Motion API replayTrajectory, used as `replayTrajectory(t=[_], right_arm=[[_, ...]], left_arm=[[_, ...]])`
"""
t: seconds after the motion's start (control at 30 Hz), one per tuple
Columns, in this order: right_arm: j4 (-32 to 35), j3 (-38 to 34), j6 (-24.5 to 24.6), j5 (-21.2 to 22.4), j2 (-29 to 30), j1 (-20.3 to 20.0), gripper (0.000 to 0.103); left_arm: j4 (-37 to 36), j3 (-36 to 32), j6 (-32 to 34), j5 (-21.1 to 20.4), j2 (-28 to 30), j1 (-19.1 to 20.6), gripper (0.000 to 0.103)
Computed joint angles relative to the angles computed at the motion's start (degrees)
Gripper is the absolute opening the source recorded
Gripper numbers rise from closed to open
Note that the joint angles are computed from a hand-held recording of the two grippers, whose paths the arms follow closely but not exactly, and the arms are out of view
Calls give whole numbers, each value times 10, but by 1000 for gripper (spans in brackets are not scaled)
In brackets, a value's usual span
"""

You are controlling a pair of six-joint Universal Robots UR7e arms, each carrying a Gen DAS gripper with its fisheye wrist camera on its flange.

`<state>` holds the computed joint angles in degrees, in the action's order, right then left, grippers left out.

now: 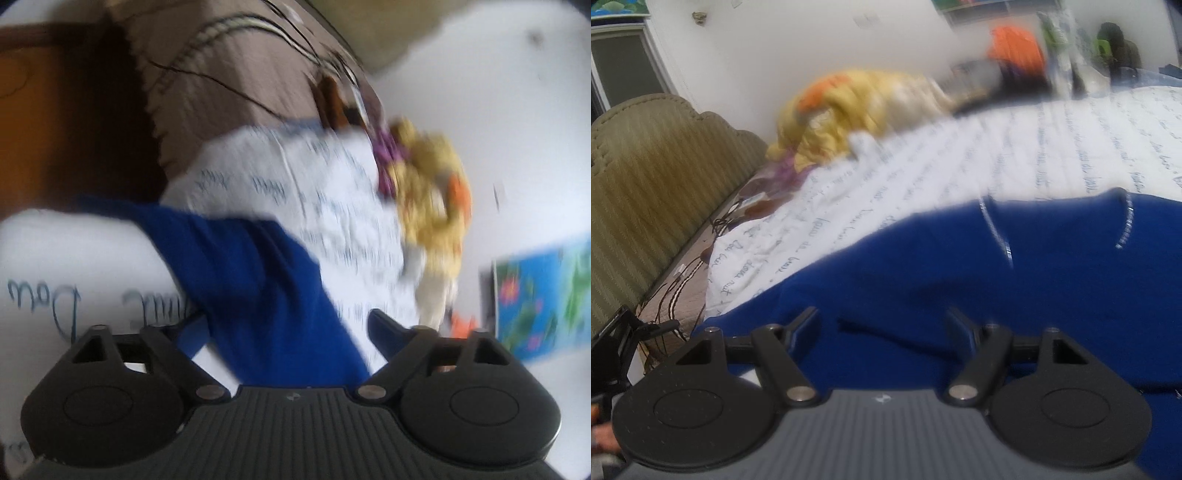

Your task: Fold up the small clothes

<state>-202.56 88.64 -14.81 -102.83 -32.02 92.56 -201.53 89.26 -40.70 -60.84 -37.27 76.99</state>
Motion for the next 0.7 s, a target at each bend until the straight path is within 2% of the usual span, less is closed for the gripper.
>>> replayTrajectory(t=[0.1,0.13,0.17,0.23,0.3,0.37,0.43,0.53,0.57,0.63,0.7], right_arm=[[-16,18,4,1,-9,-3,74],[-21,24,5,2,-13,-4,74],[-25,29,6,2,-16,-5,74],[-32,38,8,-1,-22,-7,74],[-41,49,9,-6,-28,-10,74],[-47,61,13,-13,-36,-15,74],[-52,73,23,-19,-44,-21,74],[-76,94,40,-25,-57,-31,74],[-85,101,47,-29,-61,-34,74],[-101,113,63,-32,-71,-42,74],[-118,124,73,-34,-81,-50,74]], left_arm=[[16,-15,-40,12,-1,6,58],[18,-14,-43,23,-2,5,34],[38,-20,-47,42,-3,2,0],[65,-32,-52,77,0,-4,3],[67,-38,-13,113,6,-16,3],[55,-65,70,166,25,-37,3],[1,-99,187,192,55,-53,3],[-25,-159,367,162,95,-85,3],[-13,-174,426,146,103,-99,3],[50,-183,546,94,115,-136,3],[107,-168,666,34,123,-156,9]])
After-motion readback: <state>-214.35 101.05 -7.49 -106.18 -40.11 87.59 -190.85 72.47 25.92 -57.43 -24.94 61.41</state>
